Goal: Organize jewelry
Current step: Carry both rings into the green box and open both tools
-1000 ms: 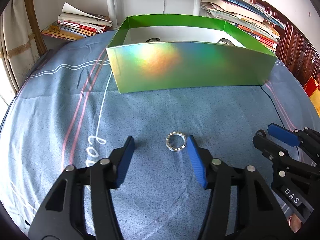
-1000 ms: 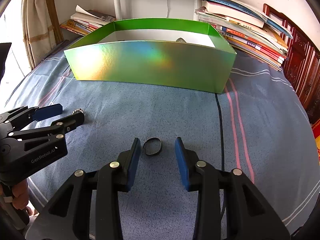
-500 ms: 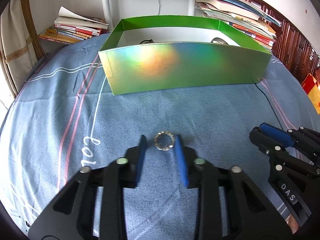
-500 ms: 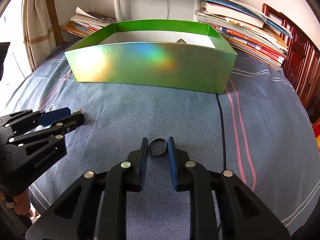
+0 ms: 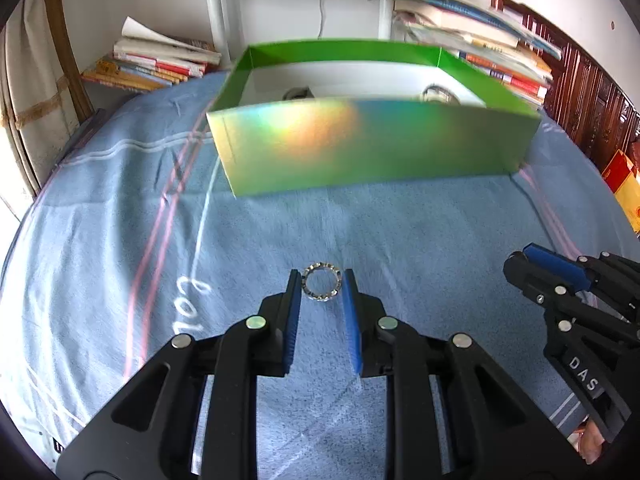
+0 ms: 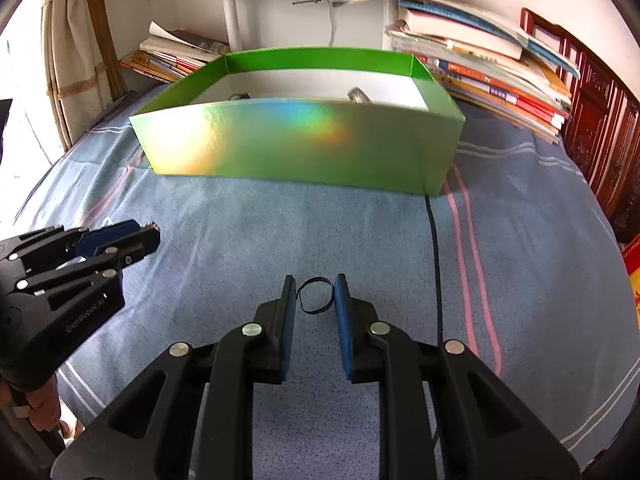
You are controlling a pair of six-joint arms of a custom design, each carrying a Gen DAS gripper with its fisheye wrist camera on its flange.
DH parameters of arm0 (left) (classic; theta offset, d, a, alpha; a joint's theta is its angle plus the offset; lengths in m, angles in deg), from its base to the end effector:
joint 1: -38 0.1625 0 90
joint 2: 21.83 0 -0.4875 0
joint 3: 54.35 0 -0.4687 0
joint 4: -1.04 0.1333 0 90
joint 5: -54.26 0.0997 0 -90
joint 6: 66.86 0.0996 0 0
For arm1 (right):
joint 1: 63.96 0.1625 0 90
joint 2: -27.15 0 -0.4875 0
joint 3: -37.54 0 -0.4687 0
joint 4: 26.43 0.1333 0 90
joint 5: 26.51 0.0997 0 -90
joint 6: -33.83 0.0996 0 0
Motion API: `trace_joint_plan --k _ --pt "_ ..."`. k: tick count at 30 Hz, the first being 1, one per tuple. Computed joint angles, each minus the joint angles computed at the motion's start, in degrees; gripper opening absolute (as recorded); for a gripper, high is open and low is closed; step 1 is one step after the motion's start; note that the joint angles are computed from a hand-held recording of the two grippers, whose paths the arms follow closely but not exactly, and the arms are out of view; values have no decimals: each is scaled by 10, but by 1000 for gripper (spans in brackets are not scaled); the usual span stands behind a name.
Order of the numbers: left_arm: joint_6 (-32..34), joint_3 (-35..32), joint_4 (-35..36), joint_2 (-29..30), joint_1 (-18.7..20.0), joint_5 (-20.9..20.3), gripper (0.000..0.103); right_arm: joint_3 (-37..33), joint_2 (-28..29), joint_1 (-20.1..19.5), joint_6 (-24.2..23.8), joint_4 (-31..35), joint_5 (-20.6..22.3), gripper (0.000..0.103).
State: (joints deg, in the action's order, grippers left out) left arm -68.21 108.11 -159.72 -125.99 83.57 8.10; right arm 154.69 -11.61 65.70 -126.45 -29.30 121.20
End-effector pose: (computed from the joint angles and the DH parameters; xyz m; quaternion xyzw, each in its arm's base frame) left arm -0.0235 -0.3129 0.1878 0.3009 0.8727 -0.2371 0.3027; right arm 0.2875 -0.2699 -0.0679 0.0905 -0.8663 0.3330 0.3612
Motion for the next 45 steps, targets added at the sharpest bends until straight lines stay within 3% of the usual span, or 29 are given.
trace_joint_plan --k 3,7,10,12,15,19,25,27,29,34,37,42,45 --pt "7 -9 5 -24 -12 6 21 -2 -24 12 -30 -13 8 20" --pt "28 -42 -2 -21 -24 5 21 -11 -70 22 -121 -55 24 20" --pt "61 -73 -58 20 -36 16 21 -23 -102 9 -201 -94 26 20" --pt "84 -100 -97 69 -31 18 21 -37 -116 -13 -226 -94 8 20" --pt "101 -164 -106 156 6 -15 21 -68 -117 -64 -224 -52 -25 20" --pt "110 -221 -115 261 46 -9 21 -112 -85 -118 -213 -12 -6 20" --pt "103 -249 -101 313 81 -37 21 -125 -71 -156 -193 11 -26 20" --pt "114 -251 -121 323 85 -40 24 -123 -72 -157 -188 10 -23 27" --pt "117 -250 -140 325 86 -38 48 -116 -78 -154 -183 4 -20 42" --pt "116 -231 -156 290 74 -31 56 -77 -105 -119 -186 -46 14 55" --pt "119 -196 -182 247 57 -12 65 -40 -121 -82 -190 -93 40 72" --pt "121 -110 -223 143 9 29 80 12 -111 5 -199 -183 114 95" --pt "92 -62 -185 54 -21 39 86 28 -94 55 -195 -212 147 100"
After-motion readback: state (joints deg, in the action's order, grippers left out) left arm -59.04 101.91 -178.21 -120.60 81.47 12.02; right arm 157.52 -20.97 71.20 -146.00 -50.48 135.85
